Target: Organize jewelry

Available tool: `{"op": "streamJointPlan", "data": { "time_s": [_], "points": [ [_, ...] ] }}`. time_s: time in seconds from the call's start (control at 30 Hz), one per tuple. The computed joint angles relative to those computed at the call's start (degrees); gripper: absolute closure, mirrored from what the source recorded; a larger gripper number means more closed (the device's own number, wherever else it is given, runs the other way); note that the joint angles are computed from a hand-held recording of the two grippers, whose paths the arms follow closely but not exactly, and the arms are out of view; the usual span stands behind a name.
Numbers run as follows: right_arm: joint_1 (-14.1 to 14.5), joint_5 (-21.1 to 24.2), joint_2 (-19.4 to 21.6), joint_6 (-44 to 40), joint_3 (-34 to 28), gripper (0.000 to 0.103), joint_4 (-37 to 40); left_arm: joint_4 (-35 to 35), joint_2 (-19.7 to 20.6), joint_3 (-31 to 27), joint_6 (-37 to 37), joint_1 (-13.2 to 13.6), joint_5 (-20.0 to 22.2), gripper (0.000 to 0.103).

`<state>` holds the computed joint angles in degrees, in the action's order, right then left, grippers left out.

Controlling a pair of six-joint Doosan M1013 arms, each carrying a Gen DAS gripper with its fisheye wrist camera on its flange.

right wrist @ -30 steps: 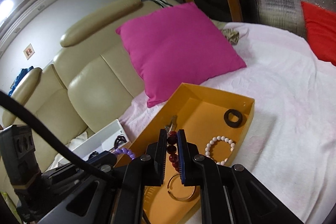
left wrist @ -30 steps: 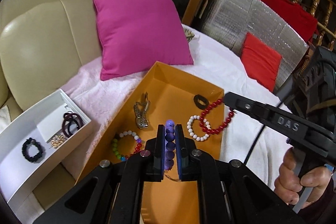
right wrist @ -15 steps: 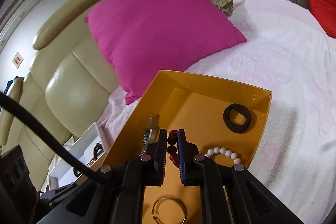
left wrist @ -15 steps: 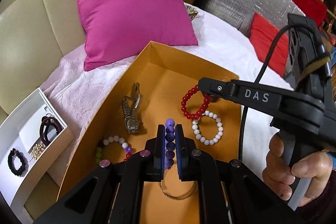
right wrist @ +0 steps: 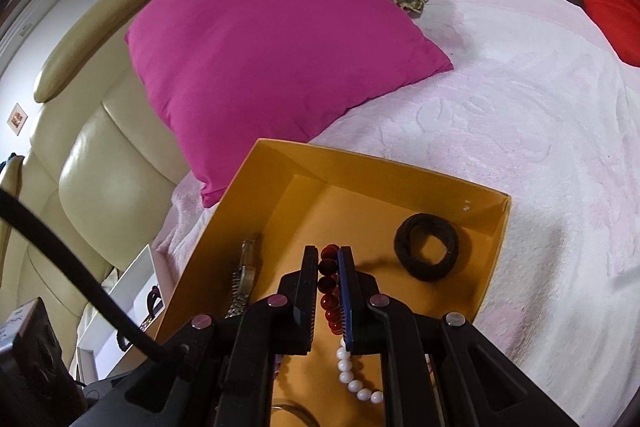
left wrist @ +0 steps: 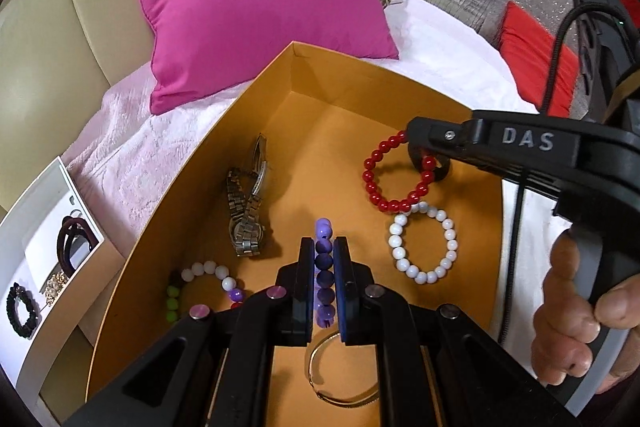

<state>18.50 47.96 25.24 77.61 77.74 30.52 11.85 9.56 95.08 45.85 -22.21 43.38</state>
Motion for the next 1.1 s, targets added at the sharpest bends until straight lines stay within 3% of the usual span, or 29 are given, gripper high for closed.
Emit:
{"op": "streamJointPlan", "data": {
  "time_s": [0.1,0.17,0.23,0.3,0.37,0.6,0.93,1.1],
  "points": [
    [-0.33,1.25,0.41,0.54,-0.62,0.092,0.17,0.43,0.44,-0.48,-0.60,-0.01,0.86,0.093],
    [-0.60,2.59,0.67,1.14,-1.13,0.091,0.50,0.96,0.61,-0.84,-0.89,-0.18,1.68,0.086],
    [-0.83,2.38,0.40,0.95,-0.87,0.091,1.23,2.70,0.24,-0.74,-2.41,-0.50,1.85,0.059],
    [-1.26,2.17,-0.13,-0.27,-0.43,0.087,3.00,5.47,-0.53,-0.24,-5.30,-0.93,1.48,0.041],
    [-1.66,0.88,-1.07,-1.24,0.48,0.080,4.67,8.48,-1.37,0.05,-8.04,-1.47,1.74,0.040],
    [-2.20,-0.64,-4.02,-3.15,2.71,0.079,5.90,14.65,-4.05,0.16,-13.62,-3.25,4.71,0.035],
    [-3.10,-2.00,-10.12,-6.29,7.04,0.079,5.31,29.67,-6.39,-1.98,-19.75,-10.48,15.95,0.023],
    [-4.41,-2.75,-14.10,-9.48,9.92,0.079,4.88,33.72,-7.60,-2.92,-22.09,-13.62,18.51,0.019]
  ]
}}
